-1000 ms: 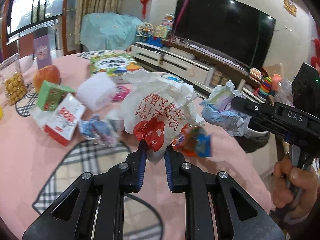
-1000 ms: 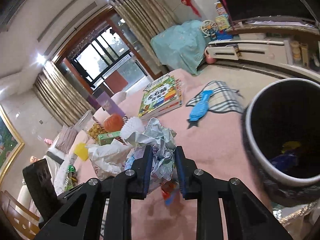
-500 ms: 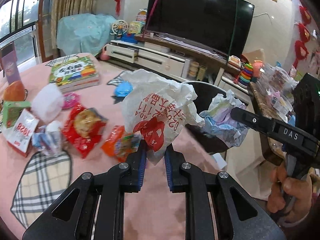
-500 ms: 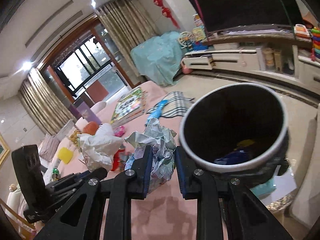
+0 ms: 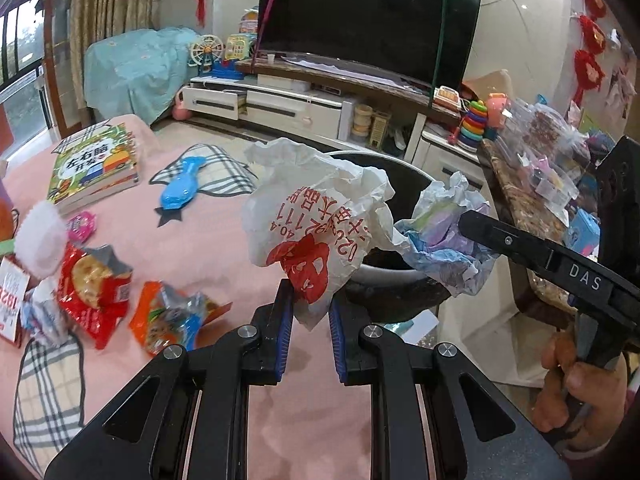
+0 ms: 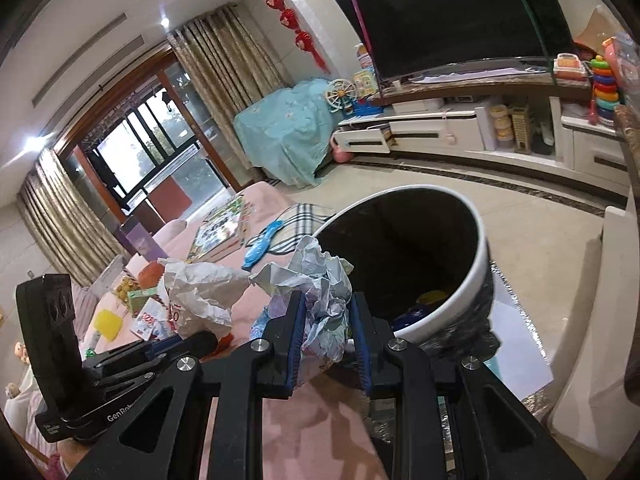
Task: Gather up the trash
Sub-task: 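Move both held items over the bin and open both tools to release them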
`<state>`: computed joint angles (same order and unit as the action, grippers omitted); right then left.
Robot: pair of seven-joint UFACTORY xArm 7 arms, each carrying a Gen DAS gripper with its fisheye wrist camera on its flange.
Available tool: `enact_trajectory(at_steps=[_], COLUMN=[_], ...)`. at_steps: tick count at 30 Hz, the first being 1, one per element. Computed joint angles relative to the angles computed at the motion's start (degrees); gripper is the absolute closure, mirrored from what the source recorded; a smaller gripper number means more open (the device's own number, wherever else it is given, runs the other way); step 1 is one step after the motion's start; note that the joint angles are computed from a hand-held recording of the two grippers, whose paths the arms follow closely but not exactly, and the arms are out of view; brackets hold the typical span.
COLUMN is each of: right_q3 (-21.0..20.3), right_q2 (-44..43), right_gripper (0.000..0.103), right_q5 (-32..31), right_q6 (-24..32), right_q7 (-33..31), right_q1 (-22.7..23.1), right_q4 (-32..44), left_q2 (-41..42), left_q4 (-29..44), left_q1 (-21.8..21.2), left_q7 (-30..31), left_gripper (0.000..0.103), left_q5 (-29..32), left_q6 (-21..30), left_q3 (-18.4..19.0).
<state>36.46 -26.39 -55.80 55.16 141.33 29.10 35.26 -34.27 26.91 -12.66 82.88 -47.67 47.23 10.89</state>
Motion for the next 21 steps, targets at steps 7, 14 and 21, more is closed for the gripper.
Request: enact_trajectory(at_steps=[7, 14, 21], right_q3=[-1.3, -2.3, -3.6], right_q2=[-2.0, -6.1, -9.1], right_gripper=[0.08, 0.08, 0.08], right_q5=[2.7, 5.9, 9.9], right_q6=[0.3, -1.6, -4.6], right_q7=[-3.0, -6.9, -14.2], right_q1=[0.5, -0.4, -2.6], right_q4=[-1.7, -4.9, -6.8], left_q2=[1.5, 2.8, 4.8], left_q4=[0.8, 2.0, 3.5], left_q1=[-1.7, -3.7, -5.5], left_q7=[-1.3, -2.6, -4.3], left_gripper=[0.087, 0.087, 0.087], left_q5=[-1.0, -2.2, -2.4], left_q6=[-1.5, -2.3, -3.2], left_q3=[-1.9, -3.5, -5.4])
